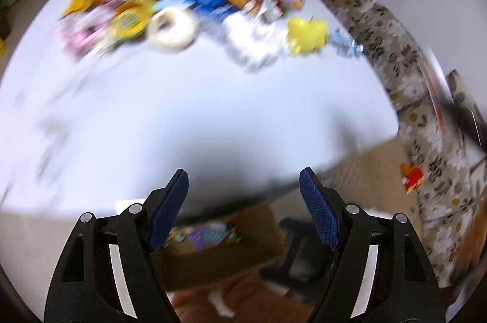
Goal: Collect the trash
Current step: 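Grasp the white-and-red plastic case with the right tool while the left tool grasps a white tissue, then move the case and tissue over the box and open both tools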
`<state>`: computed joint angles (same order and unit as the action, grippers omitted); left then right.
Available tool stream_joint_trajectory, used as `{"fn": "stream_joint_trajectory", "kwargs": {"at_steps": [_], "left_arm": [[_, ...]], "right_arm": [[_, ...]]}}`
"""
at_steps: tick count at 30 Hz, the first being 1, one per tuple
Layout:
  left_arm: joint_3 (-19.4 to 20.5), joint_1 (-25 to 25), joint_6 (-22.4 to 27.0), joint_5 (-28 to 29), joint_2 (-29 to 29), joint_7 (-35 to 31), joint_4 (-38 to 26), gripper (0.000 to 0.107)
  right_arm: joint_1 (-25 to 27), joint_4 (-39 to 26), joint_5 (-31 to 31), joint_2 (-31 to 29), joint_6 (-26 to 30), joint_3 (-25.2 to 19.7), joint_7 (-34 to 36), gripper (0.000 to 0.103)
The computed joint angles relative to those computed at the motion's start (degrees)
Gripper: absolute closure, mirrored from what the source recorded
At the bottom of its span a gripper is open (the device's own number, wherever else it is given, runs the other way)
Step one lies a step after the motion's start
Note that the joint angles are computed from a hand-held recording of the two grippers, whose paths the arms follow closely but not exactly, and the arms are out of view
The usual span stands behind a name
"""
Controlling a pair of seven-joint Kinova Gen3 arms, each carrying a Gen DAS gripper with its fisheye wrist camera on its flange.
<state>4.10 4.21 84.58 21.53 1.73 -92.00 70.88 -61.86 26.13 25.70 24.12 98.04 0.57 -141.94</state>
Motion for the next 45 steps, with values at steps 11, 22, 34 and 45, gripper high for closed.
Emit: {"fn": "stream_joint_trajectory", "kwargs": {"at_steps": [11,22,34,45], "left_arm": [[2.71,6.97,-2.45,-8.46,20.05,14.01,-19.33,0.064],[1.99,-0.18,-1.17,-1.93,7.87,1.31,-10.78,0.070],[-4.83,-7.37,10.23,-3.77,-9.71,-9.41,9.18,0.070],[-3.39,-4.51,-1.00,-11.71,-8.76,-3.95,36.82,0.070]], "right_arm": [[-3.17,14.51,2.81,-7.87,2.54,-5.09,-11.47,0.064],[0.61,14.04,2.98,-7.21,-1.32,-8.20,-8.77,0.064],[1.95,8.09,-10.13,1.11,-2.06,-7.12,2.15,0.064],[5.16,29.71,-21.98,2.29,-11.52,-10.75,-0.51,0.064]]}}
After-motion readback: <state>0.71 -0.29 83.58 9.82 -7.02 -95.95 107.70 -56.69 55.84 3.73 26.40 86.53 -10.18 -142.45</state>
